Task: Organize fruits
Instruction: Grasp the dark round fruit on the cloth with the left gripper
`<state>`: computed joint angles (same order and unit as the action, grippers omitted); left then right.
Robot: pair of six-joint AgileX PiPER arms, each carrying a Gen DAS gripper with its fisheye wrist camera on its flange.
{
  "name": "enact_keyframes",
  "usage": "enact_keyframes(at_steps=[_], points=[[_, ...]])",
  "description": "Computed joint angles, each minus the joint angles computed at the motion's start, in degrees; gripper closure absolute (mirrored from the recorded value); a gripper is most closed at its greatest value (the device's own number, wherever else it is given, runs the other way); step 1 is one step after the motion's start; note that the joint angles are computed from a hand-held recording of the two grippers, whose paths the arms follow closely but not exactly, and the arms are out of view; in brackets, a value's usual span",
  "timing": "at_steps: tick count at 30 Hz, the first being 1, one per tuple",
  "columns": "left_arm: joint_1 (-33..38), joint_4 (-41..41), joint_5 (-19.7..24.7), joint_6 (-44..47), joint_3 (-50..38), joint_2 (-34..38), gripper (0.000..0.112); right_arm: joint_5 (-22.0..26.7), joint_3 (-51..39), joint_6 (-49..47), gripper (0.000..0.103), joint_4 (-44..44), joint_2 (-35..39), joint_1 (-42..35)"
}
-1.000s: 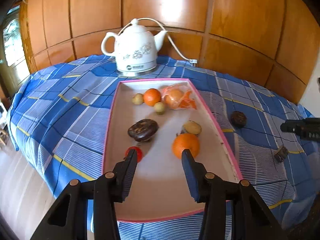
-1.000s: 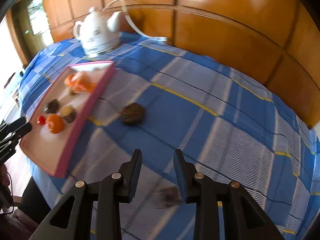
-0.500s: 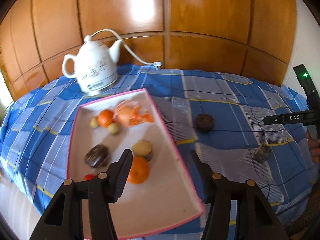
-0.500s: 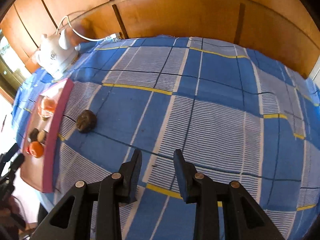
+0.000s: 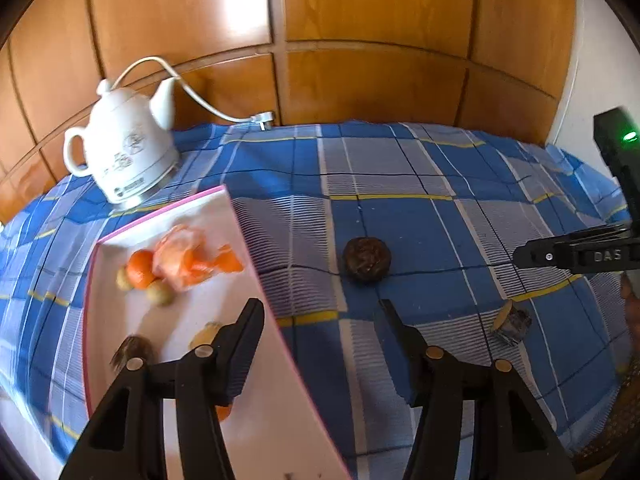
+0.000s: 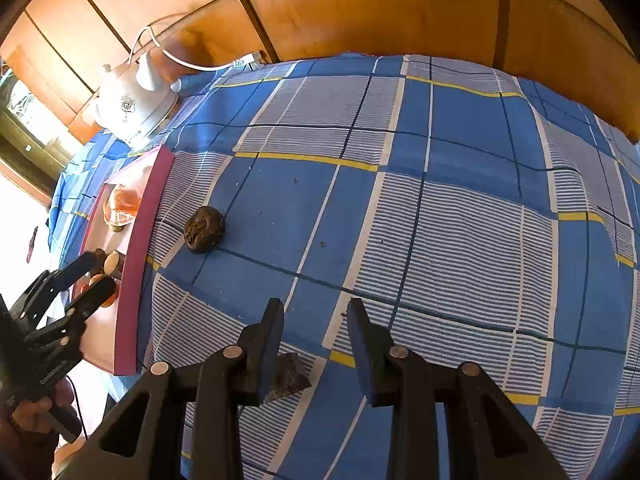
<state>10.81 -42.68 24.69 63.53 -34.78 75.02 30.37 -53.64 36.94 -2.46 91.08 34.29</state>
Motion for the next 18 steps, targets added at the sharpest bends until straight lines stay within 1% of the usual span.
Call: enact_keyframes(at_steps=[4, 7, 8, 14, 18], points=[[-5.0, 2.5, -1.6, -4.3, -2.9, 4.7, 0.048, -0.4, 0.5, 1.4, 0.07, -0.7, -1.0, -0.1], [-9.1, 5.9, -4.1, -9.0, -5.4, 8.8, 0.047, -0.6, 0.7, 1.0, 0.07, 0.3, -1.3, -0.6], [-9.6, 6.0, -4.5, -9.3, -6.1, 10.0, 0.047, -0.6, 0.7, 0.7, 0.07, 0.7, -1.4, -0.7], [-13.5, 12.9, -6.5, -19.5, -11.8, 18.3, 0.047, -1.0, 0.8, 0.1, 0.07, 1.7, -1.6, -0.9], [-14.3, 13.7, -6.4, -21.9, -14.1, 22.1, 0.049, -0.8, 0.7, 0.5, 0.07, 1.2, -1.6, -0.9]])
